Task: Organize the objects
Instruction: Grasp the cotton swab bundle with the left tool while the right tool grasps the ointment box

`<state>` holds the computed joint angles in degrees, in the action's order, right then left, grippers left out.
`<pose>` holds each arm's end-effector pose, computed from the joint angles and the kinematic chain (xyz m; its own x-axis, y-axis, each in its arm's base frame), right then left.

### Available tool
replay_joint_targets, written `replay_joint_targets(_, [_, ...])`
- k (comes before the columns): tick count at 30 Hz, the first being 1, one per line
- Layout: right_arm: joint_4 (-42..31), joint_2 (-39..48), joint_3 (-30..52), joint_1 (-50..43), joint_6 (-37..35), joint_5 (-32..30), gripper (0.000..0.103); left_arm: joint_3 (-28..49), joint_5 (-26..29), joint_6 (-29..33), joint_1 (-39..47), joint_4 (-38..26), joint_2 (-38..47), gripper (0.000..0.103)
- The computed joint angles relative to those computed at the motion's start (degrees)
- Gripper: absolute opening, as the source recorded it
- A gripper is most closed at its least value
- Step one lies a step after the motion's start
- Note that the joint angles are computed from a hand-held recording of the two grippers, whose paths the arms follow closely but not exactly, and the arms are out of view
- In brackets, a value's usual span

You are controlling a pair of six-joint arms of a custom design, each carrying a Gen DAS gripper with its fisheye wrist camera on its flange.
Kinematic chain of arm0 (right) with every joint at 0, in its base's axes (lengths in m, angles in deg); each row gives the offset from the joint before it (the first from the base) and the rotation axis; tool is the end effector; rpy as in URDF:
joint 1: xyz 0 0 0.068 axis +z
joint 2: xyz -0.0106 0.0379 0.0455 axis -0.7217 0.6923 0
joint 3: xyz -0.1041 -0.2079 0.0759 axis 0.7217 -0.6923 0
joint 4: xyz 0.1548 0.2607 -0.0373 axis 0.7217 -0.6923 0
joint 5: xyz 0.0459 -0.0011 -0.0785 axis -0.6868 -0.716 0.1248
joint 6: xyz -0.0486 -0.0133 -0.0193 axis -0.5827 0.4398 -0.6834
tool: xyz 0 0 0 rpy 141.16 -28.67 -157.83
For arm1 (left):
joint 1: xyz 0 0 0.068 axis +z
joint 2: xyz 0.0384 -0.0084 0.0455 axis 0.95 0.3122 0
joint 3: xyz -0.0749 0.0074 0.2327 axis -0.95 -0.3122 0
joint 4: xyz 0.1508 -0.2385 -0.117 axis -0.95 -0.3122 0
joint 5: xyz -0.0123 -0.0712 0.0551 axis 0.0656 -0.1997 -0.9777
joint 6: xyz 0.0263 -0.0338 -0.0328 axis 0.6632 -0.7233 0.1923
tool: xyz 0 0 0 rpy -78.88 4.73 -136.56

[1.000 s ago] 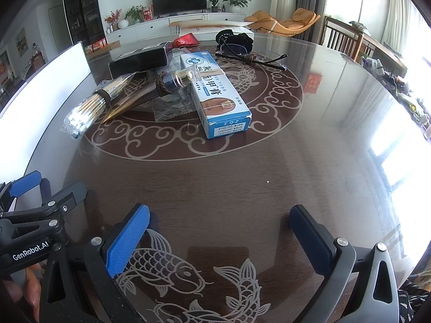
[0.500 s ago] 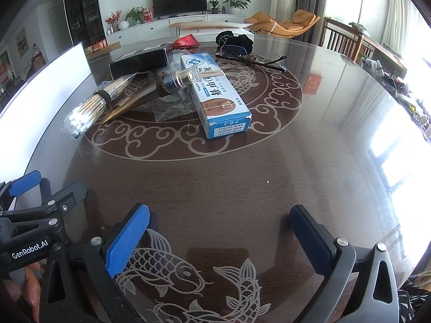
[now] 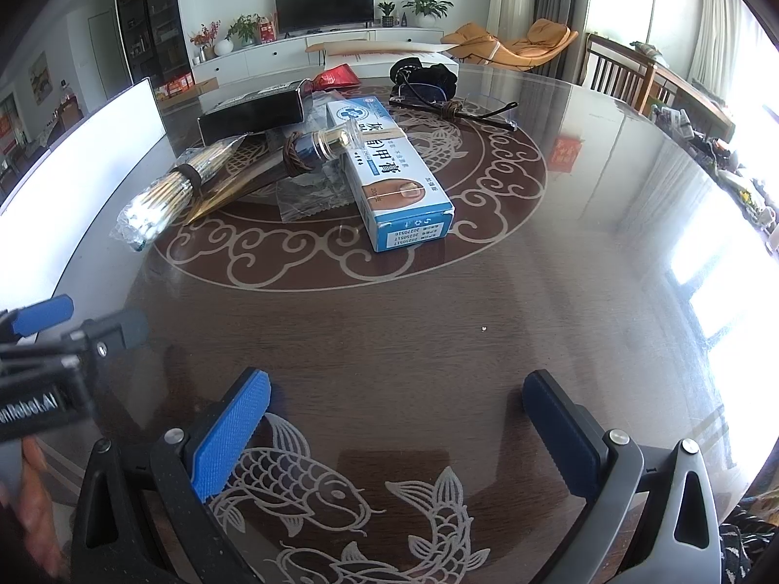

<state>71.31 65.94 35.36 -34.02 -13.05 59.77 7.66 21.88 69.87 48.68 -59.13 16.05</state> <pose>0.2893 0.0540 0.0743 -0.7991 0.1384 -0.5850 0.1775 0.9841 -0.0097 0.3415 -0.1446 0.0997 -0.8119 0.1516 -0.5638 0.2326 0.9697 -0.0742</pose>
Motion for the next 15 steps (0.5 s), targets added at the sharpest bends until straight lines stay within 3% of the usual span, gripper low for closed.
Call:
replay_joint_targets(3, [0.12,-0.05,-0.09,-0.07,0.0,-0.02,0.103,6.49,-1.22,0.12,0.93,-1.28,2.01,0.103])
replay_joint_targets(7, [0.17,-0.06,-0.13,-0.08,-0.04,-0.02,0.103,20.36,-2.14,0.98,1.72,-5.24,13.19,0.102])
replay_joint_targets(9, [0.17,-0.06,-0.13,-0.08,-0.04,-0.02,0.103,28.93,-1.79,2.22,1.71,-10.34,20.33,0.089])
replay_joint_targets(12, [0.2,-0.05,-0.15,-0.09,-0.03,-0.02,0.103,38.04,1.44,2.35,2.14,-14.85,28.42,0.088])
replay_joint_targets(15, [0.23,-0.05,-0.17,-0.09,-0.04,-0.02,0.103,38.94,2.57,-1.6,3.13,-13.85,29.9,0.07])
